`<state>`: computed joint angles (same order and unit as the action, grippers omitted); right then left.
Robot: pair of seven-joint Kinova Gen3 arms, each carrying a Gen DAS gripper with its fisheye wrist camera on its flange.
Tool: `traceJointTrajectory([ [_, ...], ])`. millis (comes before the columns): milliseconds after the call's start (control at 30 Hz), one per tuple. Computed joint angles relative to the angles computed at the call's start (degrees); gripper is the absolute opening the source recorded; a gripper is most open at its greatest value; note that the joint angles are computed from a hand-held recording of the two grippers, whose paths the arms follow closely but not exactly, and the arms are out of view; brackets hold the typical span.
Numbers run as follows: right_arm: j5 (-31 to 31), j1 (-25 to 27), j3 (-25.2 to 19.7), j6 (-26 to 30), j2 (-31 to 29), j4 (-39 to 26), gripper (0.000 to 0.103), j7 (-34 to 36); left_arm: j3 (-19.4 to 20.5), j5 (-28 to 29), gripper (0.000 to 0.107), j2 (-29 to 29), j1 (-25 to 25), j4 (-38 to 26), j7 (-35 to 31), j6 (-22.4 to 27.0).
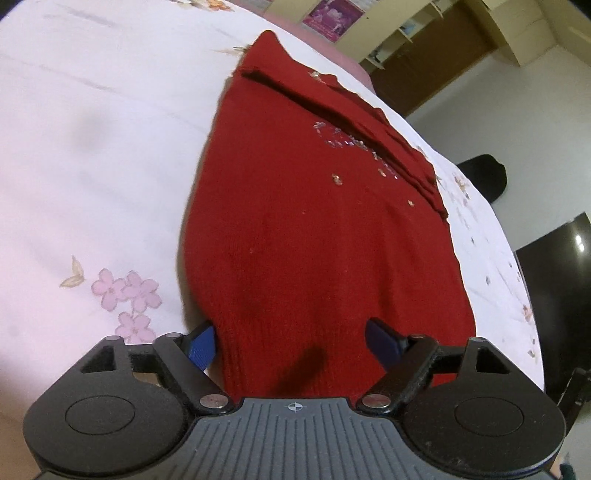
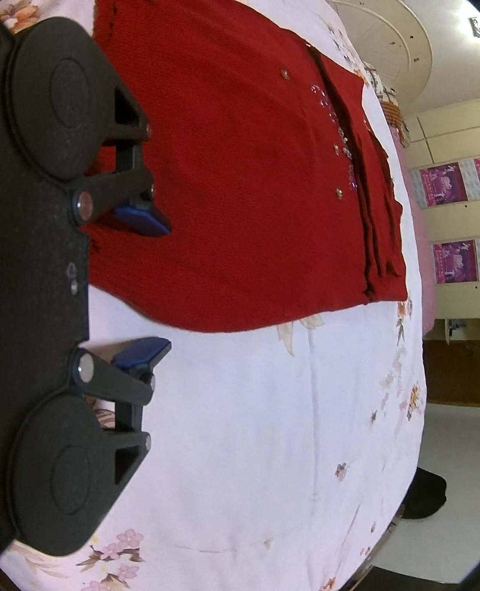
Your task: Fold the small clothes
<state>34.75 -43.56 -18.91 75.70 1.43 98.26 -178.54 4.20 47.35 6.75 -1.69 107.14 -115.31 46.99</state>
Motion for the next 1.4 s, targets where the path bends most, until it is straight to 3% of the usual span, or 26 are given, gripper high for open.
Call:
traceJointTrajectory([
  [33,-0.48,0.09,0.05,-0.38,-0.26,0.03,0.05,0.44,0.19,-0.51,0.05,0.77,0.15,-0.91,0.04,0.66],
  [100,-1.74,0.68,0.3,-1.85,-0.94,0.1,0.035,1.64,0.38,-0.58,0.048,1.31,0.4,-1.38,-0.5,0.99],
  [167,-3.11,1.48,0.47,-3.62,-1.74,0.3,0.009,2.29,0.86,-1.86,0.048,1.13,1.14,-1.64,-0.56,0.05],
  [200,-4.23,2.13,0.69,-5.08,-2.35,0.6,0.009,2.61,0.99,-1.55,0.048,1.04,1.0,-1.73,-1.68,0.19],
  [233,-4.96,2.72,0.72,-5.8,-2.69,0.7,0.008,2.72,1.17,-0.78,0.037,0.73,0.93,-1.48,-3.26,-0.24],
  [267,-5.67,3.41,0.81,-6.97,-3.23,1.07,0.007,2.94,1.27,0.17,0.017,0.45,0.78,-1.38,-5.25,-0.66],
  [467,-4.54,9.5,0.69,-17.89,-8.43,3.83,0.006,1.22,2.25,7.58,0.015,1.04,1.31,-3.2,-14.64,-6.56],
  [700,-4.01,17.55,4.01,-29.47,-6.98,1.42,0.006,7.31,4.14,11.08,0.015,6.75,1.59,-10.96,-12.78,-12.69],
  [867,-7.07,22.24,8.37,-38.3,-2.05,-1.41,0.006,11.55,7.92,9.15,0.015,14.32,1.05,-19.41,-6.59,-17.77],
  [933,-10.96,23.89,10.75,-41.71,0.67,-3.23,0.006,15.93,8.63,6.84,0.015,17.6,1.57,-23.35,-2.22,-19.55],
  [1100,-21.66,30.84,10.64,-45.72,8.39,-8.81,0.006,26.56,1.24,2.37,0.015,27.13,8.62,-36.61,9.43,-19.6],
  [1267,-31.2,30.68,15.83,-46.52,15.44,-14.57,0.006,35.31,-0.93,-8.57,0.015,35.38,11.69,-49.88,20.55,-18.63],
  [1400,-35.47,32.7,15.09,-45.29,18.74,-17.52,0.006,41.18,-0.4,-15.8,0.015,39.08,11.01,-59.2,24.98,-10.59],
])
